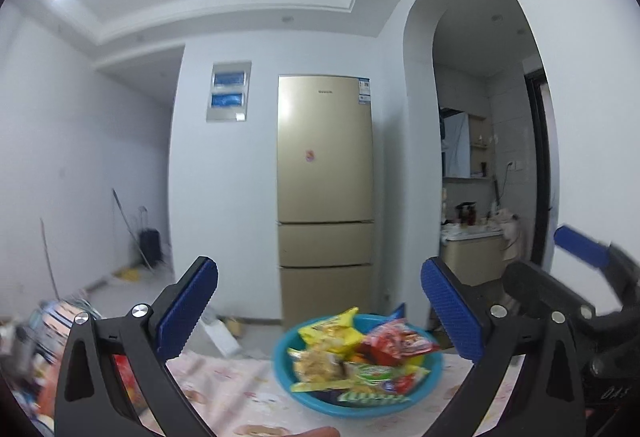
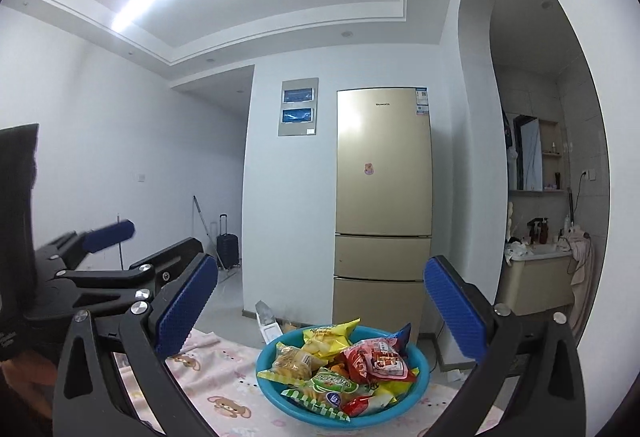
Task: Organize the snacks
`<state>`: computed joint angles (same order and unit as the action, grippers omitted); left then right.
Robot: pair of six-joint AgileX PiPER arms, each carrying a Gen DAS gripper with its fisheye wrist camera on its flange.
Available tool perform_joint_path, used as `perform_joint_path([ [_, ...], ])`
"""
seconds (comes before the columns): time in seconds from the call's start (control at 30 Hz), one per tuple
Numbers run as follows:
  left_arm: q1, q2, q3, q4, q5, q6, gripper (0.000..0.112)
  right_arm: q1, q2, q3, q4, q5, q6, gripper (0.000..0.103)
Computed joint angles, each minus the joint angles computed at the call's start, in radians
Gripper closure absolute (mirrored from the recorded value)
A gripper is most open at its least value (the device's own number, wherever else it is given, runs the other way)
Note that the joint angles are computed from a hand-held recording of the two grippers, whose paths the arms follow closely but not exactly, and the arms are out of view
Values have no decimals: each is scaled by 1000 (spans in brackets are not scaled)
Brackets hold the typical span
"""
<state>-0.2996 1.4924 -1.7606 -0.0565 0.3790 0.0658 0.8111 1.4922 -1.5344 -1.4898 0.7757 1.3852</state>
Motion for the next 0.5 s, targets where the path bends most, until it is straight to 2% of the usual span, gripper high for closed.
perform_joint_path([
  [0.07, -7, -19, 14, 47, 18, -57, 9, -21, -17, 16, 15, -63, 19, 0],
  [0.17, 46, -40, 26, -115, 50, 60, 9, -33, -21, 26, 6, -122, 79, 0],
  [0.2, 58, -54, 47, -125, 46, 77, 9, -30, -11, 20, 7, -126, 80, 0],
  [0.27, 58, -85, 92, -60, 27, 39, 9, -11, -3, 19, 19, -115, 53, 0],
  [0.33, 64, -134, 173, -13, -24, 7, 9, 14, 4, 24, 3, -90, 59, 0],
  [0.4, 77, -181, 264, -52, -75, 26, 9, 45, -4, 81, -96, -60, 168, 0],
  [0.5, 99, -236, 381, -166, -126, 139, 9, 95, -13, 177, -215, 8, 292, 0],
])
